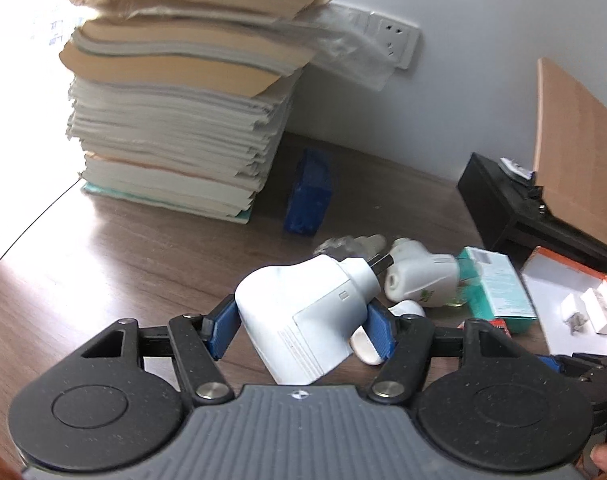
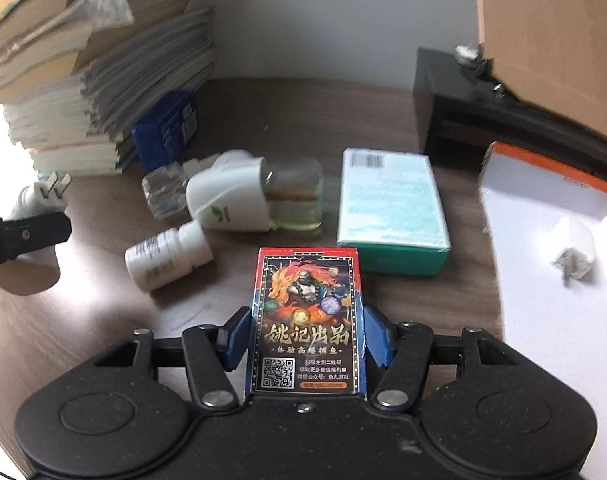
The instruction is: Organize rigid objects
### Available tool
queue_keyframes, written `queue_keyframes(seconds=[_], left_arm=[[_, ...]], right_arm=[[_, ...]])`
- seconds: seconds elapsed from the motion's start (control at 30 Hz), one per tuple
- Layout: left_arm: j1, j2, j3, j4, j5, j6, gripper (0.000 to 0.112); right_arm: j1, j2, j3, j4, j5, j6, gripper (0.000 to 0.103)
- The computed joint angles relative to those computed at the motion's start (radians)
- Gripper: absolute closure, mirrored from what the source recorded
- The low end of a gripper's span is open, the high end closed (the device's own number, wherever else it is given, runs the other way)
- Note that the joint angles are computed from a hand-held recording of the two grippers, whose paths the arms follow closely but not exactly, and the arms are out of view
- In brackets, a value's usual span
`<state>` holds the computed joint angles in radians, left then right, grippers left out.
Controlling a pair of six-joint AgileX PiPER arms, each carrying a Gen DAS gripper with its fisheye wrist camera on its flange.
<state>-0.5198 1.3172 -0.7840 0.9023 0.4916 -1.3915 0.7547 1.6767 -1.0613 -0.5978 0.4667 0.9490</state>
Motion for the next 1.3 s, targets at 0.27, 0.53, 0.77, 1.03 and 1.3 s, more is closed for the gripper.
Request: queue_keyframes(seconds=[0.27,0.53,0.77,1.03,1.3], left_arm=[[-0.129,0.026,-0.081,0.019,0.041,-0.038,0.046],[-0.257,0.145,-0.23,0.011,0.042,-0.027,0.046],[-0.353,0.286,-0.407,-0.036,0.047,0.021,0.046],[-0.439,0.459,-0.616,-0.083,0.092,0.059,0.046],[-0.487,0.607,-0.808,-0.138,0.188,0.098,0.046]], right_arm=[[-0.052,-0.175,0.099,-0.1,0.003,0.073,0.032],[-0.181,-0.379,0.201,-0.082,0.037,0.004,0.032],[-0.422,-0.513,0.261,0.143,0.025,-0.305,0.032],[-0.742,-0.544,0.276,0.581,-0.01,-0.866,0.032],[-0.96,-0.499,0.266,0.985,0.019,-1.38,0.032]])
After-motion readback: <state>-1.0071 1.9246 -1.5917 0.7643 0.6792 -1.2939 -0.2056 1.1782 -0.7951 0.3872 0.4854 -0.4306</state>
